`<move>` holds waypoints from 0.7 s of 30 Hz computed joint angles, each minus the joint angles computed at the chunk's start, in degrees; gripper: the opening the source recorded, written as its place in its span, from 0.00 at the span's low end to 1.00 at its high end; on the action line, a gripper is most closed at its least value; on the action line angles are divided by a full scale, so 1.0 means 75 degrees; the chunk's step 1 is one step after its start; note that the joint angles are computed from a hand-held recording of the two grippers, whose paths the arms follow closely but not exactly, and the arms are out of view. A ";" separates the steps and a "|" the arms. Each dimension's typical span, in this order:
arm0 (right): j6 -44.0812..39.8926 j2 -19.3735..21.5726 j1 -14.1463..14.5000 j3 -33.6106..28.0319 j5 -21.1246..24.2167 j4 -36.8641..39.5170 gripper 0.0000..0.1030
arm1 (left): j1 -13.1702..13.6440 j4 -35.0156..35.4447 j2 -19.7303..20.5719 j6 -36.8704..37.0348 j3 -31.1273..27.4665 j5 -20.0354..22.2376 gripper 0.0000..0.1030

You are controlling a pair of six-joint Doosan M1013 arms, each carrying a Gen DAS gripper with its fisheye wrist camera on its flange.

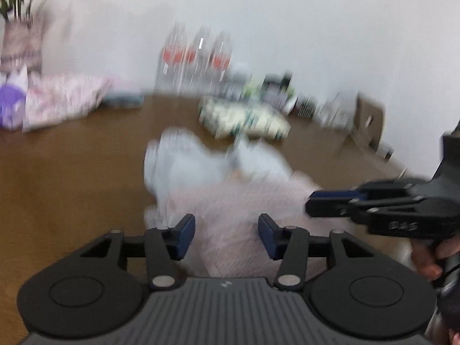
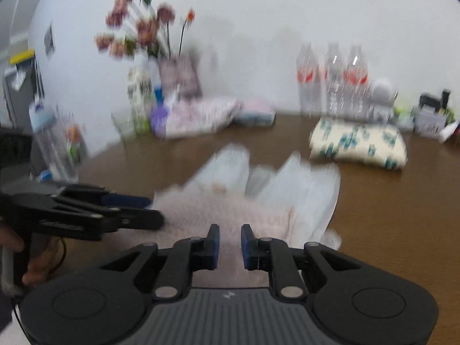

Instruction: Fold clothes

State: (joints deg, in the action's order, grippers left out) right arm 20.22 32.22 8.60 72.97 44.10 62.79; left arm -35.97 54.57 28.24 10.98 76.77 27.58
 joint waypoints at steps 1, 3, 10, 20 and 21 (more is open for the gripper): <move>0.0077 0.0024 0.0025 -0.0030 -0.0139 -0.0071 0.17 | 0.0003 0.0231 -0.0020 -0.0165 0.0018 -0.0098 0.58; 0.1011 0.0212 0.0163 -0.0316 -0.0293 -0.1196 0.17 | 0.0002 -0.0502 0.0248 0.0705 -0.0324 0.0259 0.57; -0.0604 -0.0366 -0.0171 0.0620 -0.0182 0.0134 0.40 | -0.0041 -0.0436 -0.0331 0.0323 0.0482 -0.0168 0.71; -0.1339 -0.0177 -0.0495 0.0632 0.1446 0.0393 0.08 | 0.0291 -0.4440 -0.0342 0.5252 0.0568 -0.0815 0.17; -0.1484 -0.0204 -0.0527 0.0682 0.1532 0.0548 0.05 | 0.0298 -0.4599 -0.0370 0.5380 0.0619 -0.0881 0.17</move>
State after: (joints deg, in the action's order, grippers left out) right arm 9.09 30.69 4.65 78.09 55.59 66.90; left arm -33.74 20.08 25.46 51.32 81.42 20.97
